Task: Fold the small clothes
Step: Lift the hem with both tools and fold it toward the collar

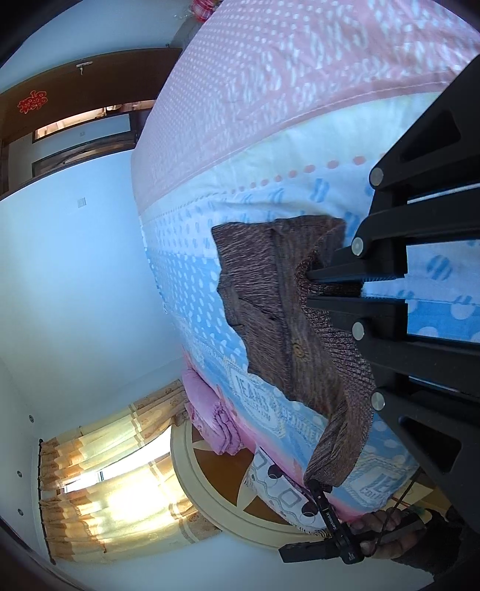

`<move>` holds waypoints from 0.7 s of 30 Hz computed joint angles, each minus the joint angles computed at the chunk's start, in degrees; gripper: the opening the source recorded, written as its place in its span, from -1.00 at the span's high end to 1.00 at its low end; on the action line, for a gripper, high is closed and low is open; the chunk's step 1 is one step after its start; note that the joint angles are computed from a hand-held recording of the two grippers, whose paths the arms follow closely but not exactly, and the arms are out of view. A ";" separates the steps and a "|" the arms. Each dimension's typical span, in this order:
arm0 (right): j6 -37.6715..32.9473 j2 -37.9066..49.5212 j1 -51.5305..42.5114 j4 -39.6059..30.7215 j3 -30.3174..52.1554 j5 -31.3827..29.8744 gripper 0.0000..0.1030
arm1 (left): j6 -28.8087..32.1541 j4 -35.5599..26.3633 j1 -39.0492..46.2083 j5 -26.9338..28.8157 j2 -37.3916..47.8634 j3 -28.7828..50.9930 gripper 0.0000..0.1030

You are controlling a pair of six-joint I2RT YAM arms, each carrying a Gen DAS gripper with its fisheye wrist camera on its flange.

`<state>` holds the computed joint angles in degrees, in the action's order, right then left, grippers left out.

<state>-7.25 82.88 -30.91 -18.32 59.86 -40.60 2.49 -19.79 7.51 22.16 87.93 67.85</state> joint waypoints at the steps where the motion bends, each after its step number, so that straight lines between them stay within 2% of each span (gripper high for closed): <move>1: 0.44 0.86 0.31 0.16 1.32 0.23 0.89 | -0.56 0.00 0.00 0.11 1.19 1.44 0.84; 6: 3.80 6.73 3.62 2.51 9.32 2.96 0.89 | -2.72 0.86 -1.05 -1.38 7.36 9.32 0.84; 11: 6.42 14.44 6.83 2.83 19.79 5.56 0.90 | -4.44 -1.50 -2.07 -3.52 14.96 19.88 0.84; 21: 8.23 32.63 10.72 -3.82 45.73 11.03 0.90 | -3.89 -8.02 -5.44 -9.88 31.45 43.69 0.84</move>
<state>0.98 115.50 -20.20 -22.14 105.59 -29.56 -1.40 -27.81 2.07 12.28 119.38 111.53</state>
